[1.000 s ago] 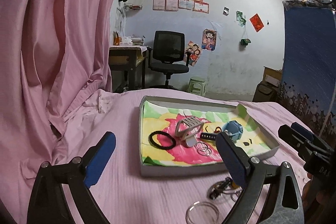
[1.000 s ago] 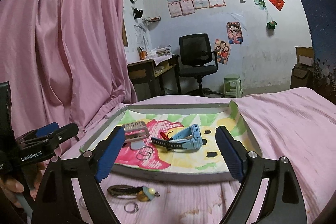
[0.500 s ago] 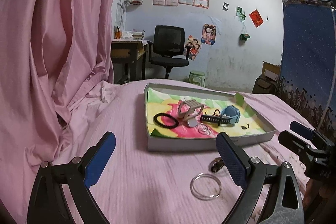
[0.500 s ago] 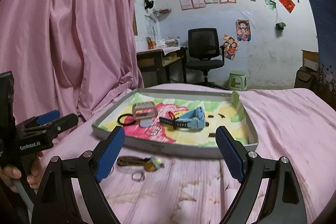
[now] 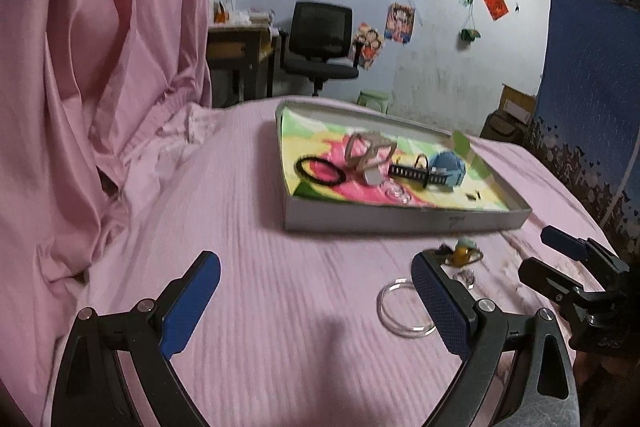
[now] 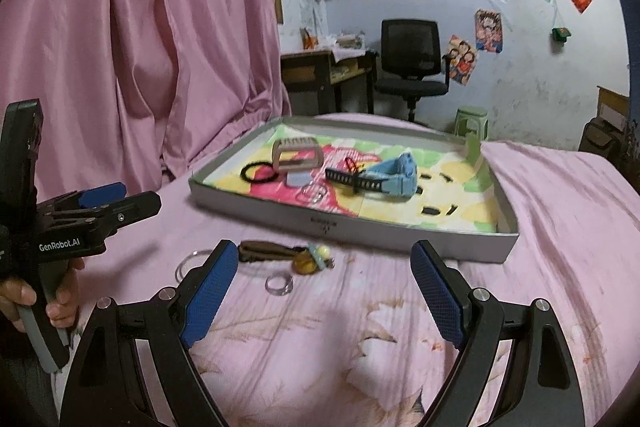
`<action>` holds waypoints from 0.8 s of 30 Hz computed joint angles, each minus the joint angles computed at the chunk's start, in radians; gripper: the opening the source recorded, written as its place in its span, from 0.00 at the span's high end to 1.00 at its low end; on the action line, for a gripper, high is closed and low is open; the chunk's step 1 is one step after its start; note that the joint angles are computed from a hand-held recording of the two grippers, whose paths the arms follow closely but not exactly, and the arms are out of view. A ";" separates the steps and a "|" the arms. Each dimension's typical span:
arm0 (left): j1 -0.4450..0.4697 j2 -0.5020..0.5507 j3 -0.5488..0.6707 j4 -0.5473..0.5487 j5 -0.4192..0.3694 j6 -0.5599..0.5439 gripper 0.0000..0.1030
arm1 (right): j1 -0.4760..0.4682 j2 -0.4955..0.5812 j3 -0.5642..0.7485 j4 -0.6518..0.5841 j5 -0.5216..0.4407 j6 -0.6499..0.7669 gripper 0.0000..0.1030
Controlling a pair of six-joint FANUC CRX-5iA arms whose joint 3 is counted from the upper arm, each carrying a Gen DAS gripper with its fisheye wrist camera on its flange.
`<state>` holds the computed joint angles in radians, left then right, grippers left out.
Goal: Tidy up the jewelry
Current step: 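Move both open tools back toward the rings on the bed, then grasp the thin silver bangle with the left tool while the right tool grasps a small silver ring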
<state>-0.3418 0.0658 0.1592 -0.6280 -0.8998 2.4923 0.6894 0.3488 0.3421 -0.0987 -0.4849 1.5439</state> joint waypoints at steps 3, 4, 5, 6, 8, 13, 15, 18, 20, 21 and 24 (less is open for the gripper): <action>0.016 -0.001 -0.014 0.045 0.013 -0.035 0.06 | -0.003 0.019 0.034 -0.027 -0.053 0.025 0.18; 0.021 -0.001 -0.019 0.060 0.019 -0.050 0.06 | -0.005 0.024 0.044 -0.036 -0.070 0.034 0.18; 0.024 0.000 -0.022 0.072 0.023 -0.063 0.06 | -0.004 0.029 0.051 -0.038 -0.078 0.035 0.18; 0.029 0.000 -0.026 0.087 0.030 -0.080 0.06 | -0.007 0.035 0.063 -0.049 -0.096 0.044 0.18; 0.038 0.000 -0.033 0.117 0.045 -0.113 0.06 | -0.009 0.044 0.079 -0.063 -0.120 0.055 0.18; 0.074 -0.012 -0.078 0.225 0.117 -0.230 0.16 | -0.016 0.067 0.123 -0.104 -0.179 0.087 0.18; 0.086 -0.009 -0.086 0.268 0.129 -0.278 0.22 | -0.019 0.077 0.142 -0.128 -0.204 0.112 0.19; 0.101 -0.007 -0.101 0.327 0.148 -0.340 0.32 | -0.018 0.087 0.158 -0.139 -0.230 0.134 0.29; 0.108 -0.006 -0.108 0.355 0.157 -0.373 0.36 | -0.018 0.095 0.171 -0.145 -0.248 0.142 0.34; 0.111 -0.004 -0.111 0.370 0.161 -0.390 0.39 | -0.018 0.099 0.178 -0.147 -0.257 0.144 0.38; 0.118 0.002 -0.114 0.406 0.167 -0.429 0.47 | -0.020 0.107 0.193 -0.155 -0.277 0.153 0.44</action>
